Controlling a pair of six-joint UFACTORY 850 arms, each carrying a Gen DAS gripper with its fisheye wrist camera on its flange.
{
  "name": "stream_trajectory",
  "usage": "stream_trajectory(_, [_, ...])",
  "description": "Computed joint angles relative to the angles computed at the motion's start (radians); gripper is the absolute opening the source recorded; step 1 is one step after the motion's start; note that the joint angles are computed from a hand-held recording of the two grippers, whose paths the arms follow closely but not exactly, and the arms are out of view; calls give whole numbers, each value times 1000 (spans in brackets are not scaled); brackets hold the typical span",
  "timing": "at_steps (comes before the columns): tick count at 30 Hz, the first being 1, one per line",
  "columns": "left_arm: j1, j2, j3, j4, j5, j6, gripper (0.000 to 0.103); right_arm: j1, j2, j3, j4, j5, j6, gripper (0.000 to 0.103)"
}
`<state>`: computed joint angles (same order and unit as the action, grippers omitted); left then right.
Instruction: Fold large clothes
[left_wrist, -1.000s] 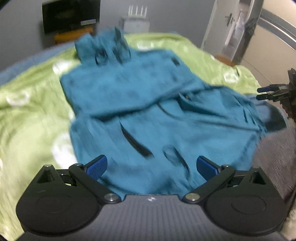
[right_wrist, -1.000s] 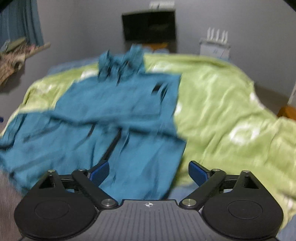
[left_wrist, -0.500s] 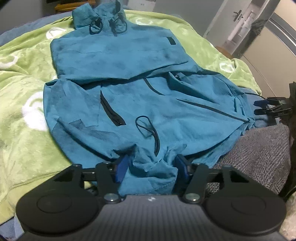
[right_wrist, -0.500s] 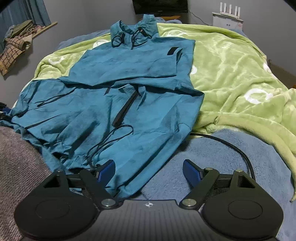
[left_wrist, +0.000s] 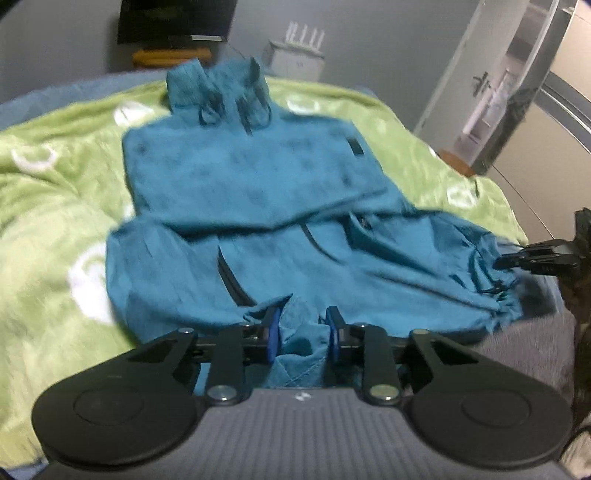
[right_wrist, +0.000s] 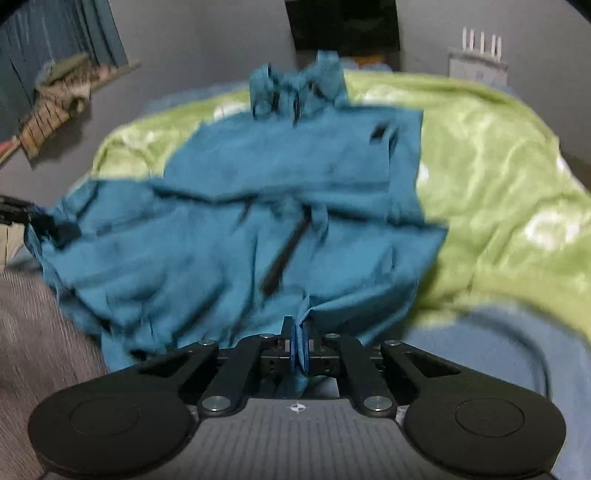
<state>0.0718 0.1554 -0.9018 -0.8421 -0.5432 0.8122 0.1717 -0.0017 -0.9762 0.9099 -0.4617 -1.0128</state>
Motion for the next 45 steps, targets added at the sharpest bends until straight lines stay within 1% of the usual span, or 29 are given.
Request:
stream_trajectory(2, [-4,-10,-24,-19,42,20,19,-3,1,-24,72,17,-84,5])
stream_trajectory(4, [0,-21,-50,-53,85,61,2,-7,-7,-54,159,31,-160,4])
stream_trajectory(5, [0,-28,-64,-69,124,76,2,-7,-15,-72,211,44,-203,4])
stream_trajectory(6, [8,-47,-90,-88,130,91,2,-8,-23,-88,255,57,-241,3])
stream_trajectory(8, [31,-89,-136,-180,91,167,2,-11,-52,-133,320,58,-299,3])
stream_trajectory(10, [58,-126,-174,-250,-21,269,3,-13,-87,-183,309,40,-294,3])
stream_trajectory(12, [70,-145,-196,-260,-122,347,7,-11,-108,-211,284,36,-295,3])
stream_trajectory(13, [69,-150,-203,-237,-157,357,19,-12,-117,-222,272,30,-288,3])
stream_trajectory(14, [70,-154,-208,-215,-188,367,40,-12,-122,-224,278,29,-292,3])
stream_trajectory(15, [72,-154,-208,-200,-219,382,50,-9,-127,-224,289,38,-295,3])
stream_trajectory(16, [80,-150,-200,-210,-252,416,67,-8,-133,-226,301,44,-301,3])
stream_trajectory(17, [93,-147,-195,-233,-296,464,75,-5,-142,-231,313,53,-307,3])
stream_trajectory(19, [128,-144,-191,-268,-428,546,76,4,-163,-238,360,74,-344,2])
stream_trajectory(21, [153,-150,-201,-255,-542,594,84,13,-192,-263,383,83,-362,1])
stream_trajectory(22, [150,-143,-201,-222,-557,606,94,16,-207,-280,387,84,-366,1])
stream_trajectory(23, [144,-127,-189,-185,-549,616,96,21,-219,-294,390,98,-370,1])
stream_trajectory(26, [114,-112,-177,-41,-548,589,96,25,-255,-337,337,68,-301,1])
stream_trajectory(28, [110,-127,-182,17,-587,556,96,28,-272,-361,225,31,-228,1])
stream_trajectory(32, [101,-127,-146,45,-489,539,94,33,-267,-346,82,26,-121,9])
stream_trajectory(33, [100,-131,-137,36,-470,554,91,31,-259,-331,67,40,-100,14])
stream_trajectory(34, [95,-136,-135,37,-456,565,80,26,-252,-316,65,49,-88,18])
stream_trajectory(35, [82,-141,-136,60,-433,567,70,18,-247,-305,67,50,-76,18])
stream_trajectory(36, [62,-150,-139,89,-410,565,69,8,-243,-295,74,46,-69,18])
stream_trajectory(38, [43,-149,-131,103,-392,611,53,-3,-235,-278,83,45,-66,21])
stream_trajectory(40, [30,-151,-145,114,-387,618,45,-11,-227,-263,101,43,-77,31])
stream_trajectory(42, [32,-158,-164,93,-372,637,42,-15,-226,-258,129,33,-100,36])
stream_trajectory(43, [38,-156,-164,49,-341,670,42,-15,-228,-257,144,29,-113,40])
stream_trajectory(44, [46,-149,-156,-36,-281,722,43,-15,-230,-259,159,28,-125,42])
stream_trajectory(45, [57,-151,-156,-120,-252,765,43,-17,-235,-265,172,25,-134,49])
